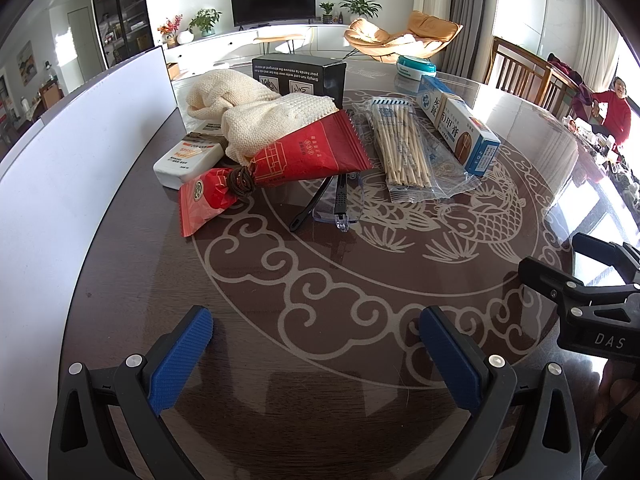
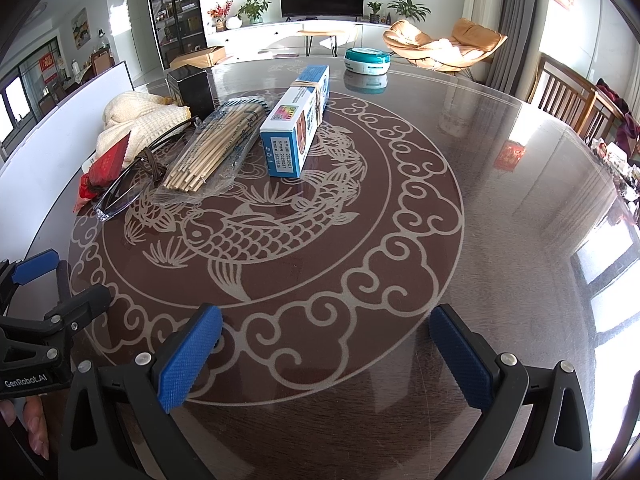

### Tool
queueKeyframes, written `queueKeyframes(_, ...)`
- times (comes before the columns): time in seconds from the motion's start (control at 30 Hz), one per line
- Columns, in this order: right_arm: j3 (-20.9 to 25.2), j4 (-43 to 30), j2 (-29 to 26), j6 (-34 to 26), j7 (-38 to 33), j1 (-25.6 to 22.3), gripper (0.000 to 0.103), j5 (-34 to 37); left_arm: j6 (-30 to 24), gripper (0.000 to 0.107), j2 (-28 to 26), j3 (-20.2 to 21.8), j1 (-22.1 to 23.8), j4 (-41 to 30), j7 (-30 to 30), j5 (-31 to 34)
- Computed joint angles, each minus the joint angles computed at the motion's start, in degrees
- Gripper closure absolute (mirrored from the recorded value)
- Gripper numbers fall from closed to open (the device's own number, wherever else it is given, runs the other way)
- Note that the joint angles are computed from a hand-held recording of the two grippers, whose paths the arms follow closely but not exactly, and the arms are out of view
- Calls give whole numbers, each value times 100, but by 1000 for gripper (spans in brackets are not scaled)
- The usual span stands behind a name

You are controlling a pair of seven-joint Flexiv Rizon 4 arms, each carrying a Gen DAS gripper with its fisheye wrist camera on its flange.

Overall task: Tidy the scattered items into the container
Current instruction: 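Grasp the blue-and-white string-tied box with the right tool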

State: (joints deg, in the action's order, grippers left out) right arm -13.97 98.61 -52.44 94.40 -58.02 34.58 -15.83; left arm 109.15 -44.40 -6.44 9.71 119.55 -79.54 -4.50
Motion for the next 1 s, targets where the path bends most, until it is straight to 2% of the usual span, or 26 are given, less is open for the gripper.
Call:
queueKeyframes(0.13, 427, -778, -278, -470, -119, -396, 0, -229, -1, 4, -2, -3, 4, -3, -6, 9)
queueKeyframes(0.37, 1325, -2642, -1096, -1478, -579, -1029, 0, -551, 0, 4, 1, 4, -6, 1, -14, 12)
queueKeyframes(0.47, 1542, -2903, -1157, -1857, -774, -1128, 0, -491, 3, 4, -1, -16, 15, 1, -17, 22)
queueKeyframes(0.53, 1509, -2651, -1030, -1714, -806, -1091, 0, -427, -5, 4, -6, -9, 4, -14, -16, 17)
queueKeyframes(0.63, 1559, -2206, -871, -1033, -728, -1140, 0, -215, -5, 4, -4, -15, 8, -12, -20, 19)
queueKeyframes(0.7, 1699, -2133, -848, -558, -746, -1255, 0, -86, -4, 4, -3, -14, 12, -9, -19, 23)
queueKeyframes(0.73, 1702, -2230, -873, -513, -733, -1253, 0, -74, -3, 4, -3, -14, 15, -8, -18, 25)
queueKeyframes(0.83, 1854, -3099, -1184, -1137, -809, -1302, 0, -196, -6, 4, -4, -17, 22, -12, -16, 29)
queueKeyframes(0.87, 1939, -3528, -1363, -1516, -864, -1326, 2, -223, -6, 4, -4, -17, 22, -12, -16, 29)
queueKeyframes(0.9, 1999, -3965, -1549, -1954, -921, -1337, 7, -224, -6, 4, -4, -17, 22, -12, -16, 29)
queueKeyframes(0.97, 2479, -4709, -1890, -2693, -1352, -1508, 57, -93, -6, 4, -4, -17, 22, -12, -16, 29)
queueKeyframes(1.0, 2604, -4886, -1964, -2904, -1532, -1548, 66, 44, -6, 4, -4, -17, 22, -12, -16, 29)
